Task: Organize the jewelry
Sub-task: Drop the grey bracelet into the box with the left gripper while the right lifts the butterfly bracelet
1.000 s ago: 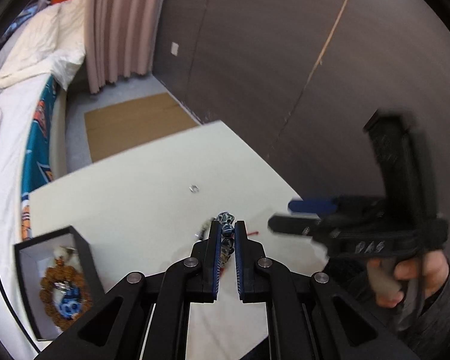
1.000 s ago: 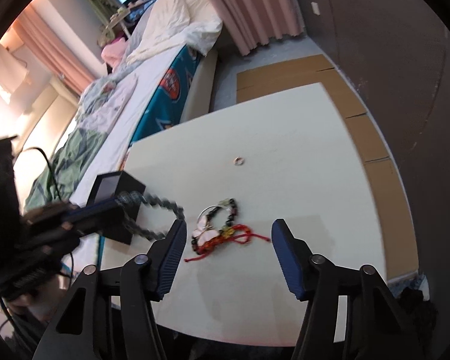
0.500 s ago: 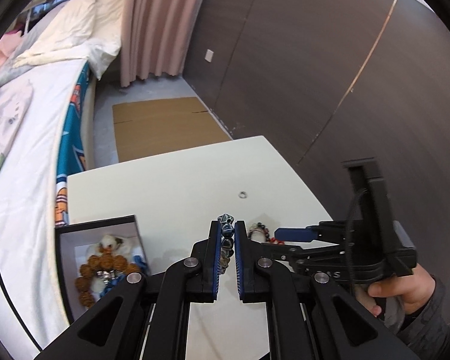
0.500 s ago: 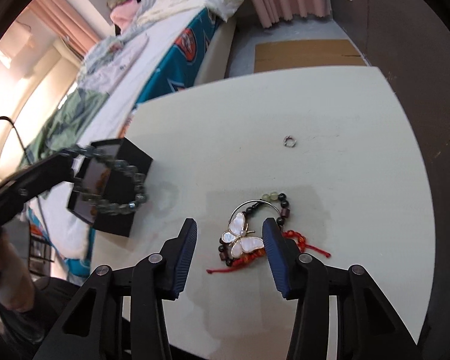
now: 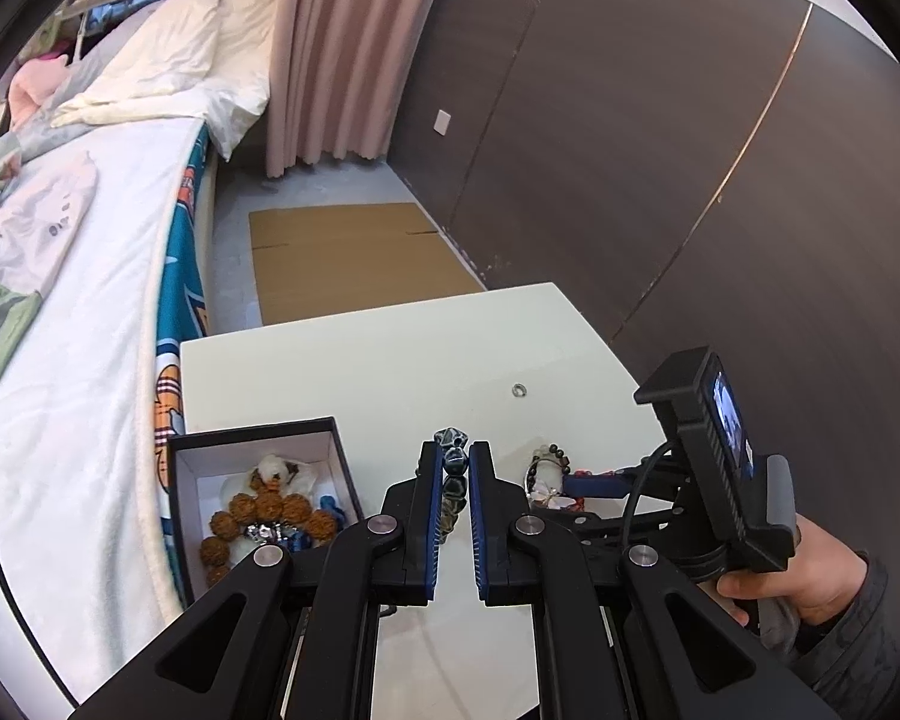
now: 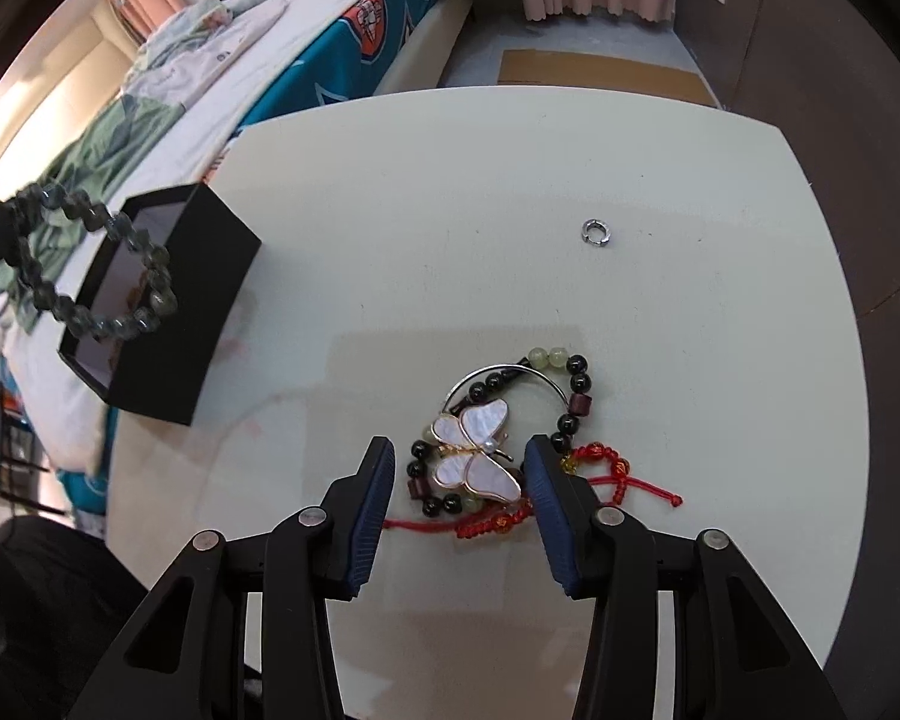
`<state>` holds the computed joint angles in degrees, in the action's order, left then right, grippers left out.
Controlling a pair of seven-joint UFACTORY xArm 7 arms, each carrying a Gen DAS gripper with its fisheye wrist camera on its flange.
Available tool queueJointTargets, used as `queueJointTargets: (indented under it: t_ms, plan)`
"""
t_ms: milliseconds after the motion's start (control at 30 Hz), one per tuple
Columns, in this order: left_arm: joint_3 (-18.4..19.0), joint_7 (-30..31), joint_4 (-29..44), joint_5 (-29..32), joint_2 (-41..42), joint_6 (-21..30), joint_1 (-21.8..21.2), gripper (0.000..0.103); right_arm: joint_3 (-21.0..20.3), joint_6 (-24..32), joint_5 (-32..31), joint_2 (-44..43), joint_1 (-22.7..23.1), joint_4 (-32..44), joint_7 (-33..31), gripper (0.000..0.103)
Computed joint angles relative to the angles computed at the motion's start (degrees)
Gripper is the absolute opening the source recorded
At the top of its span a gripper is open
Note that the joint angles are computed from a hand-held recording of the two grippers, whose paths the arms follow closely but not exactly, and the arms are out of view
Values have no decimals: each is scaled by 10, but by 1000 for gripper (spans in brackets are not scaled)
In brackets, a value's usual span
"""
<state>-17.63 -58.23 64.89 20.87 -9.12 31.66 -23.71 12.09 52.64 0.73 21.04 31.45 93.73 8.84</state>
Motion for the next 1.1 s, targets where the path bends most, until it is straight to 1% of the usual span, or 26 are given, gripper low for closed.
queueJointTargets:
  t_ms: [33, 67, 100, 200, 333, 467, 600, 700, 733, 767, 833, 867, 900, 933, 967, 1100]
  plan:
    - [0, -1, -2, 0, -2, 0, 0, 8, -4, 2, -13, -1, 5, 0, 5, 29]
    - [0, -3, -5, 0, -6, 1, 0, 8, -6, 3, -23, -3, 8, -1, 9, 29]
    - [-1, -4, -7, 0, -9, 2, 0, 8, -5, 1, -20, -5, 6, -4, 9, 28]
    - [-2, -6, -13, -1, -17, 1, 3, 8, -4, 0, -16, -12, 3, -10, 12, 28]
    - [-1, -5, -31, -7, -45, -10, 12, 8, 2, -25, 12, -34, -9, -33, 11, 28]
    - [-3, -7, -53, -17, -74, -14, 29, 8, 12, -69, 50, -63, -22, -61, 0, 28]
    - [-6, -7, -68, -26, -88, -16, 45, 8, 18, -117, 67, -80, -22, -74, -5, 28]
    - [-11, -26, -87, -23, -97, -35, 62, 9, 26, -138, 88, -77, -20, -68, -14, 28]
    - [-10, -34, -92, -25, -98, -36, 68, 10, 29, -143, 93, -74, -18, -63, -15, 28]
    - [-9, -35, -90, -30, -97, -24, 70, 11, 34, -149, 105, -70, -17, -57, -23, 28]
    - [0, -30, -95, -50, -99, -17, 69, 28, 42, -157, 122, -56, -13, -41, -34, 28]
    - [1, -36, -102, -51, -105, -21, 73, 50, 47, -161, 133, -52, -12, -35, -42, 28]
    - [-4, -45, -105, -43, -109, -22, 80, 64, 51, -166, 142, -46, -10, -28, -50, 28]
    - [-12, -58, -110, -29, -119, -21, 91, 66, 53, -168, 147, -39, -7, -20, -54, 28]
    - [-15, -63, -113, -22, -126, -17, 96, 67, 55, -172, 153, -33, -3, -13, -58, 28]
    - [-16, -61, -126, -19, -149, -9, 105, 67, 66, -186, 171, -9, 9, 14, -73, 28]
